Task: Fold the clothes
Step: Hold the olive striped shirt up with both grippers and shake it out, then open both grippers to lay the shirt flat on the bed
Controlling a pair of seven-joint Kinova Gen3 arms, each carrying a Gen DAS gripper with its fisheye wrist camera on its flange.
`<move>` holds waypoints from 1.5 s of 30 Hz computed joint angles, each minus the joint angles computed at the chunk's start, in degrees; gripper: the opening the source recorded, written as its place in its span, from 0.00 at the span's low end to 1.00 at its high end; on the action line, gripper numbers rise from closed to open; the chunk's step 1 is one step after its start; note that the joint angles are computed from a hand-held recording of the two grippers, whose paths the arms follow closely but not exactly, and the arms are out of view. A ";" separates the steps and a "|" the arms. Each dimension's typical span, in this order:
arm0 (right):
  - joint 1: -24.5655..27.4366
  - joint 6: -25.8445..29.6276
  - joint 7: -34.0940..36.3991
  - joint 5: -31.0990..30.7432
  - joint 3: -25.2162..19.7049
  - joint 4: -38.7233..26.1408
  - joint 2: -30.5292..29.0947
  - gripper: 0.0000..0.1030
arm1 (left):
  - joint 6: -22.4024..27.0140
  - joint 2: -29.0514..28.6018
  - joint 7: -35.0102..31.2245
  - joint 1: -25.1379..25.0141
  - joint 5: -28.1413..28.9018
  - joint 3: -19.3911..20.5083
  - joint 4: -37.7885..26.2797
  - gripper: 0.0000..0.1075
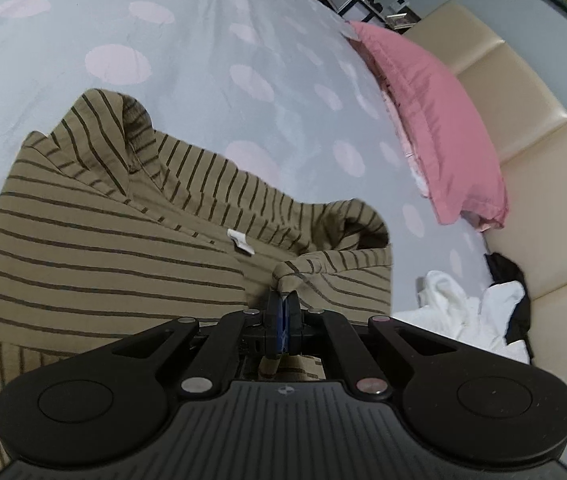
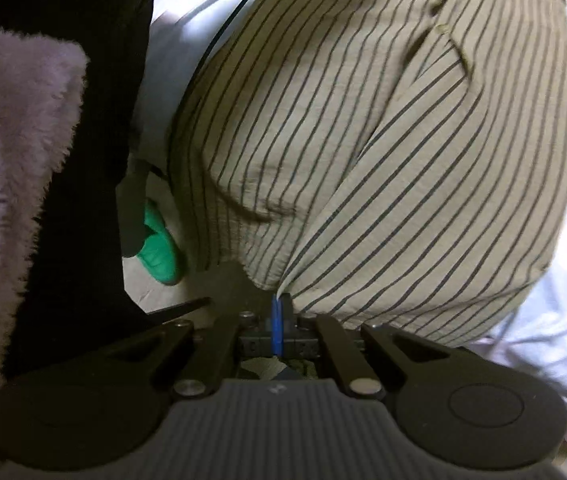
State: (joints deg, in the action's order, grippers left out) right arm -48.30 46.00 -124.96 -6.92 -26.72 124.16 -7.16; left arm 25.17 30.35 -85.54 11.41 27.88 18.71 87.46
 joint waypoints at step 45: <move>16.56 -6.25 -25.35 41.27 -13.99 -0.02 4.98 0.90 | 14.73 -41.54 34.30 3.49 -38.36 18.34 32.04 0.46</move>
State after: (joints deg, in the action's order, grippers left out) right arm -31.74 39.74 -150.31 34.35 -40.71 124.15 -2.19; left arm 39.89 -11.18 -51.24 14.90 -10.48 37.05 119.51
